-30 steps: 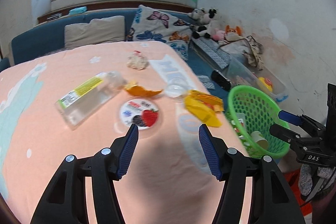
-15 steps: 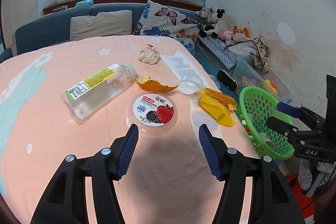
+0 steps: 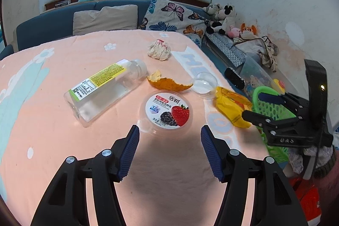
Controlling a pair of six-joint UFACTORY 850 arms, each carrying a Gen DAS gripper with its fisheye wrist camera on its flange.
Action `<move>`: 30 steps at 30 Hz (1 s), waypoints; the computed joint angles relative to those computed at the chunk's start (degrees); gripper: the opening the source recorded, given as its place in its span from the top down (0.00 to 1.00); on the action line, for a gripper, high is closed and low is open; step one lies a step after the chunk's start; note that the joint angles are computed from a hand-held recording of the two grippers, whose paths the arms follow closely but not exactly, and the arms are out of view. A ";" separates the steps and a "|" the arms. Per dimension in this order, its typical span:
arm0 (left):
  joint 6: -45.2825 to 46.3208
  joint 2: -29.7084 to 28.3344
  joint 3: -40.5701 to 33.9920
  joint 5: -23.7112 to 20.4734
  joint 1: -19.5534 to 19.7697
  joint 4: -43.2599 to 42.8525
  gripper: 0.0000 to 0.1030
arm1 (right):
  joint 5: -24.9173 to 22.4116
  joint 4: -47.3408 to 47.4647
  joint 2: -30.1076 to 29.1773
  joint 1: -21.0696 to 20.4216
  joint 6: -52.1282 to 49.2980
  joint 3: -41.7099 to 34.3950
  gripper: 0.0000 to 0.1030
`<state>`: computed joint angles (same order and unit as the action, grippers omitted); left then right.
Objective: Collect trash
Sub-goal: 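Grasp the yellow snack bag with the right tool while the left grasps the strawberry yogurt tub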
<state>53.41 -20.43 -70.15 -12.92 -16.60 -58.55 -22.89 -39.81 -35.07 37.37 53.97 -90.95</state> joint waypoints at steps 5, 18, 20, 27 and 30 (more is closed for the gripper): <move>-5.32 -2.33 -2.17 -0.67 0.31 5.36 0.41 | -1.15 6.32 -3.98 -1.10 -8.47 -4.55 0.14; -17.83 -9.92 -10.89 -4.08 -1.09 20.29 0.28 | -2.15 15.49 -7.62 -3.02 -18.11 -8.56 0.21; -18.80 -10.83 -11.97 -4.25 -1.41 21.79 0.28 | -2.57 13.61 -7.55 -2.98 -16.01 -8.41 0.30; -25.03 -13.47 -15.23 -4.94 -2.47 29.39 0.22 | -0.05 14.05 -5.24 -3.66 -14.44 -5.20 0.46; -29.44 -14.22 -16.22 -4.32 -2.94 34.14 0.21 | 1.59 15.71 -4.07 -3.84 -14.85 -3.68 0.56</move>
